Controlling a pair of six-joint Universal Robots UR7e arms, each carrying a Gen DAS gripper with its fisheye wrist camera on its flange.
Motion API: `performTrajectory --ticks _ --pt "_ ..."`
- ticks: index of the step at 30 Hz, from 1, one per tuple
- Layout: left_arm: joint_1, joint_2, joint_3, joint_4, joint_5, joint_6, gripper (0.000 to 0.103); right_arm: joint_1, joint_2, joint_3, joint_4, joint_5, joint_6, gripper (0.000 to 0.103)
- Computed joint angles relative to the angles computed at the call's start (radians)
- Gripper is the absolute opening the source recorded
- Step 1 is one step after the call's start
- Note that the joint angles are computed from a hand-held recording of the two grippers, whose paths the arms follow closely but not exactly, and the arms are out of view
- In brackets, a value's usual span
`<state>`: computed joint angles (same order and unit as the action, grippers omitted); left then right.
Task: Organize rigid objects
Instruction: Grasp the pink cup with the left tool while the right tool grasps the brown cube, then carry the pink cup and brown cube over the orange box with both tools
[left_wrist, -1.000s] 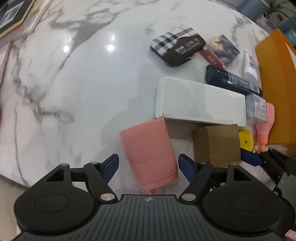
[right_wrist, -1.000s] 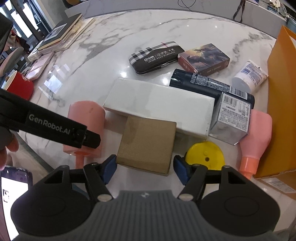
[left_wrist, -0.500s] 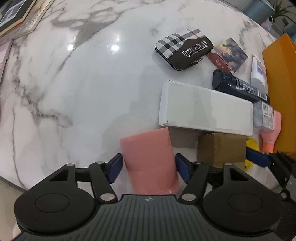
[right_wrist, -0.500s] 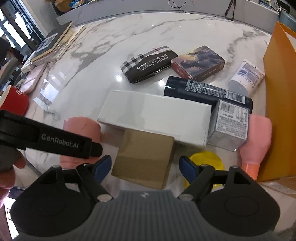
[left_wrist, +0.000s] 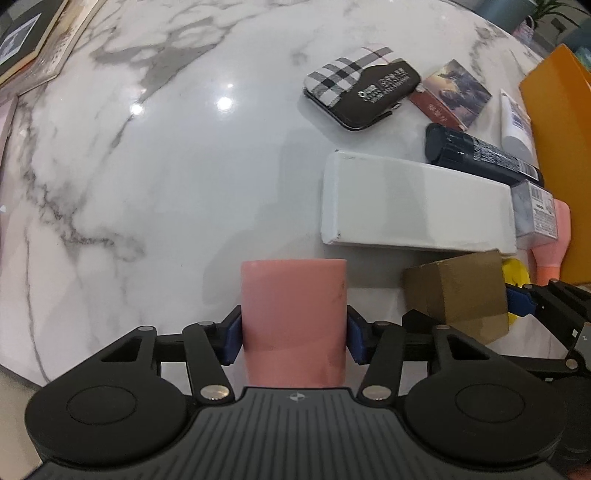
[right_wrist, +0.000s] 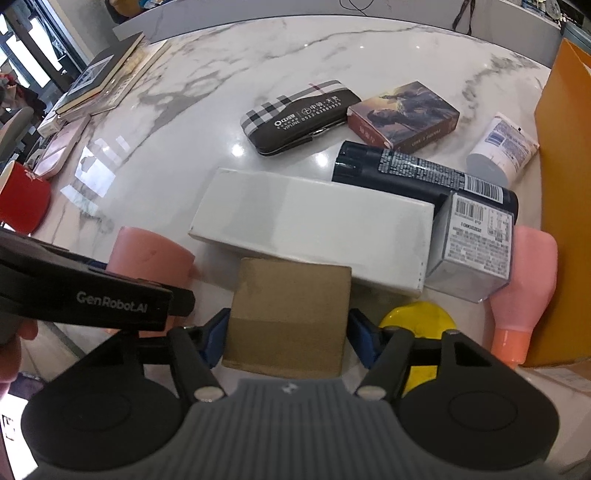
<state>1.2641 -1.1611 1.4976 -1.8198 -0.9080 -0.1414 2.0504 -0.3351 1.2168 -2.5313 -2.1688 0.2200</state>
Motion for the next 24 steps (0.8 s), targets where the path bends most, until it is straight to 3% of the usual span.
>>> performTrajectory --ticks 5,16,24 --pt "-0.015 -0.024 0.024 -0.031 -0.01 0.019 0.062 0.006 -0.019 0.02 -0.021 0.015 -0.024 0.059" --pt "-0.092 -0.065 0.035 -0.063 -0.054 0.055 0.062 0.032 -0.106 0.1 -0.116 0.007 -0.097 0.059" --pt "-0.184 -0.052 0.006 -0.1 -0.1 0.111 0.062 0.052 -0.222 0.179 -0.207 -0.062 -0.174 0.059"
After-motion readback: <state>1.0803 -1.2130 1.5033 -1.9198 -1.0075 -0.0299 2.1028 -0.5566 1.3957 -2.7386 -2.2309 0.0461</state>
